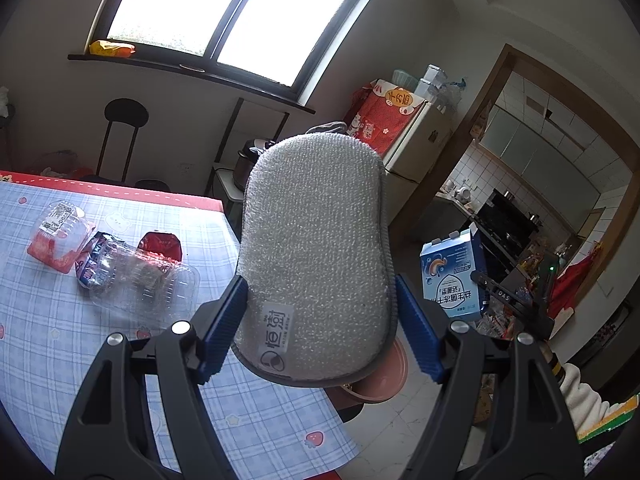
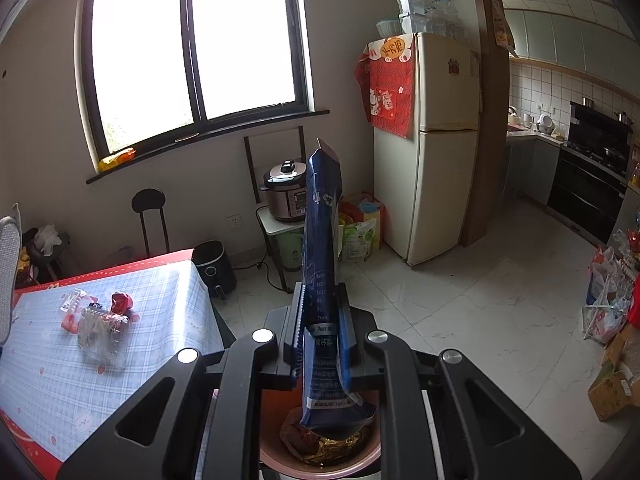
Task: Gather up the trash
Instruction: 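Carry the blue box over the bucket and open the right gripper, then carry the white sponge over the bucket and open the left gripper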
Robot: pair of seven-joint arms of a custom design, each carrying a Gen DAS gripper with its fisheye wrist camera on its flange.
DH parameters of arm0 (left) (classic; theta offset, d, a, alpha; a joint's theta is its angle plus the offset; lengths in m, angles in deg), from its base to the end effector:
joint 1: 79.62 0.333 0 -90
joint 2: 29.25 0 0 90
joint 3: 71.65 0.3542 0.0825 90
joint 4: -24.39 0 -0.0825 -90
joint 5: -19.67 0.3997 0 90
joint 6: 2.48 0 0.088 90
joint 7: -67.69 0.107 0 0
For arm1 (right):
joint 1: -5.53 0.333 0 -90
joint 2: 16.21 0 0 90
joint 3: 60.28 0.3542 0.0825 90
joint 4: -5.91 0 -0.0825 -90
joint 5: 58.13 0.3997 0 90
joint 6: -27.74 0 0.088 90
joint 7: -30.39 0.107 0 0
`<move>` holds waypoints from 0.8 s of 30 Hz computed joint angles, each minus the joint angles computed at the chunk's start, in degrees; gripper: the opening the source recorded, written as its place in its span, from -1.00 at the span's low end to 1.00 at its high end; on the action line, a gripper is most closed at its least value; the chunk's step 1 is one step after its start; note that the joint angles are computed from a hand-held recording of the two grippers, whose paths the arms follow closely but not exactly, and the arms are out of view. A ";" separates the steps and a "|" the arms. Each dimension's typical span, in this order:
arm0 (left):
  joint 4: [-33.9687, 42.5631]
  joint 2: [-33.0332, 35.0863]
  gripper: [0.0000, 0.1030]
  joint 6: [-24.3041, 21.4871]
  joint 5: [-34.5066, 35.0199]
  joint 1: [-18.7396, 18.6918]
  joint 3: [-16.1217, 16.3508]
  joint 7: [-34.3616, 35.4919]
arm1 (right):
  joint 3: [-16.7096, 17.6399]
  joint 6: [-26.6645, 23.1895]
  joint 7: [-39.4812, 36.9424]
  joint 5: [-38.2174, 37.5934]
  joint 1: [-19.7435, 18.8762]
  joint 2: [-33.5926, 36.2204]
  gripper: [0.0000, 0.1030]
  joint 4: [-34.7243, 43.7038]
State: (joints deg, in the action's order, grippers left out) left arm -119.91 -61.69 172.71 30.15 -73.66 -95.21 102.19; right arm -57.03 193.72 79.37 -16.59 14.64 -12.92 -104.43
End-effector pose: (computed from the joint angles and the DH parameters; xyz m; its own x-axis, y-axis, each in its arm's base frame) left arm 0.3957 -0.1777 0.6073 0.1375 -0.8827 0.4493 -0.4579 -0.4589 -0.7614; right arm 0.6283 0.0964 0.5878 0.3441 -0.9347 -0.0887 -0.5478 -0.1232 -0.8275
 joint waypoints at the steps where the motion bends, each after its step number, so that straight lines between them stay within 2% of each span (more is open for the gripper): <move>1: 0.06 -0.16 0.44 -0.40 0.06 0.22 -0.19 -0.15 | -0.04 -0.64 0.81 -0.85 0.10 0.52 -0.67 0.63; 3: 0.01 -0.56 0.44 -1.05 0.20 0.08 0.22 0.01 | 0.39 0.25 1.00 -1.05 0.28 0.83 -0.37 0.89; 5: 0.03 -0.82 0.44 -1.51 0.37 -0.21 0.74 0.41 | 0.97 2.15 0.27 0.07 0.45 0.60 0.10 0.77; 7: 0.08 -0.95 0.44 -1.75 0.47 -0.63 1.28 0.91 | 1.38 3.42 -1.24 2.03 0.56 -0.06 0.25 0.52; 9: 0.19 -0.84 0.44 -1.67 0.48 -1.28 2.01 1.70 | 1.06 5.06 0.73 0.30 1.14 -1.00 0.59 -0.31; 12: 0.70 0.13 0.44 -1.01 0.24 -2.73 3.36 3.60 | 0.46 6.50 1.88 -0.54 1.79 -3.04 0.85 -1.78; 15: 1.89 2.21 0.44 -0.09 -0.34 -4.92 4.93 6.39 | -0.73 7.47 7.00 -5.82 2.33 -5.45 0.89 -3.98; 19: 4.65 6.84 0.44 1.86 -1.82 -8.81 7.25 10.98 | -1.76 8.16 17.76 -17.19 1.40 -8.61 0.89 -7.23; 24: 10.22 14.94 0.44 4.29 -4.97 -14.84 10.14 17.33 | -3.40 7.88 24.68 -25.32 0.07 -11.81 0.89 -10.47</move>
State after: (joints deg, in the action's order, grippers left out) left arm -109.69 -46.75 177.00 25.18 -88.51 -85.07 119.52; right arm -60.44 201.60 104.05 -41.90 14.72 -24.73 -114.90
